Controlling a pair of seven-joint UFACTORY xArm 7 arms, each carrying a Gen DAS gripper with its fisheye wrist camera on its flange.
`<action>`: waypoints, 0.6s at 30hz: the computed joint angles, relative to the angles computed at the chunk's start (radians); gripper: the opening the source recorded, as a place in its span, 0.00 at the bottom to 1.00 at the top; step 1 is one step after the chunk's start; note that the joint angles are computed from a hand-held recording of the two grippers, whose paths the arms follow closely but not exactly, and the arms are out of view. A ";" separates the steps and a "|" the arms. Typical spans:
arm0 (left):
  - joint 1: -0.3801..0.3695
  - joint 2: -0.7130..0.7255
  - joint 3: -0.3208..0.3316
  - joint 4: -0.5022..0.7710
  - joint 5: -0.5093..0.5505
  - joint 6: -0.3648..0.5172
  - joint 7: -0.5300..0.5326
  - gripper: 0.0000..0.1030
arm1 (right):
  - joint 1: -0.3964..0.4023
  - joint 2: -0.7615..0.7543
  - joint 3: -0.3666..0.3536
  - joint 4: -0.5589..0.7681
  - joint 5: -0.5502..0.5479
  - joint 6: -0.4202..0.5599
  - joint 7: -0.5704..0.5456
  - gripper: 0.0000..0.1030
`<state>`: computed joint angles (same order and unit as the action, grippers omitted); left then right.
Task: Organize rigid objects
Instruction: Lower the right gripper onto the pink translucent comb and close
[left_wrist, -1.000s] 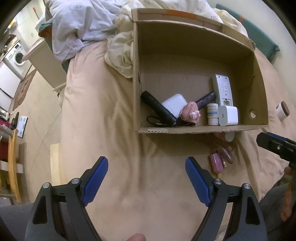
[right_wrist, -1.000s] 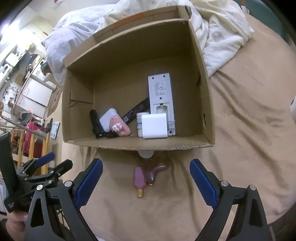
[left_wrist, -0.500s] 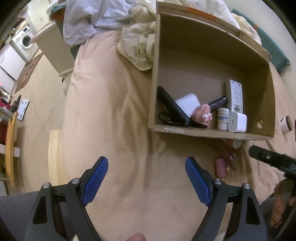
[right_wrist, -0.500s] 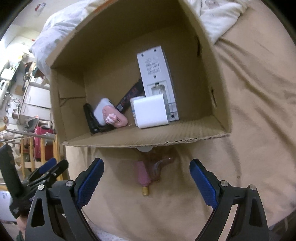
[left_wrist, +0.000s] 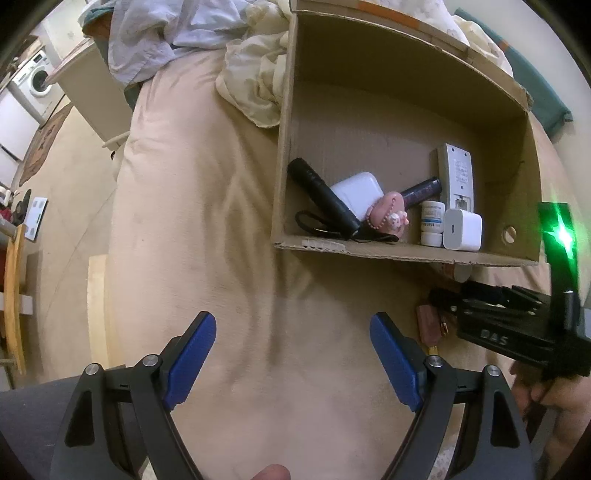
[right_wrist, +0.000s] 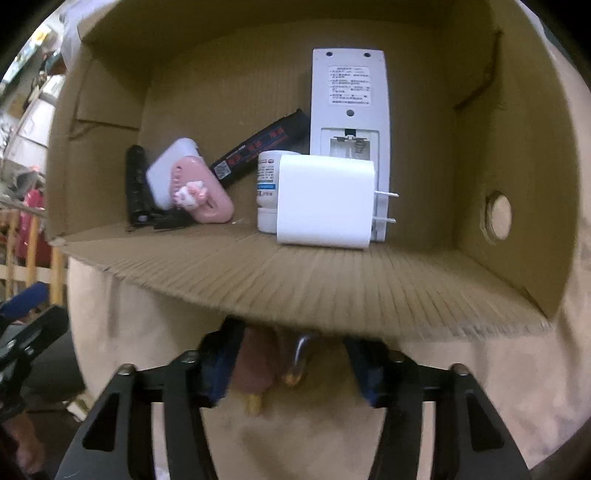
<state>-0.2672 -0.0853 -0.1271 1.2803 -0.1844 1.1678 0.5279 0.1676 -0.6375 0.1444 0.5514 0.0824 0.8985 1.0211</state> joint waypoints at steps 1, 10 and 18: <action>0.000 0.000 0.000 -0.001 0.001 0.000 0.000 0.81 | 0.002 0.015 -0.002 0.003 0.001 -0.003 -0.007 0.67; -0.002 0.003 -0.001 -0.005 0.012 -0.009 -0.004 0.81 | 0.023 0.054 -0.005 0.019 0.003 -0.022 -0.044 0.54; 0.002 0.005 0.004 0.005 -0.006 0.006 0.001 0.81 | 0.093 -0.045 0.029 0.022 0.052 0.113 -0.045 0.46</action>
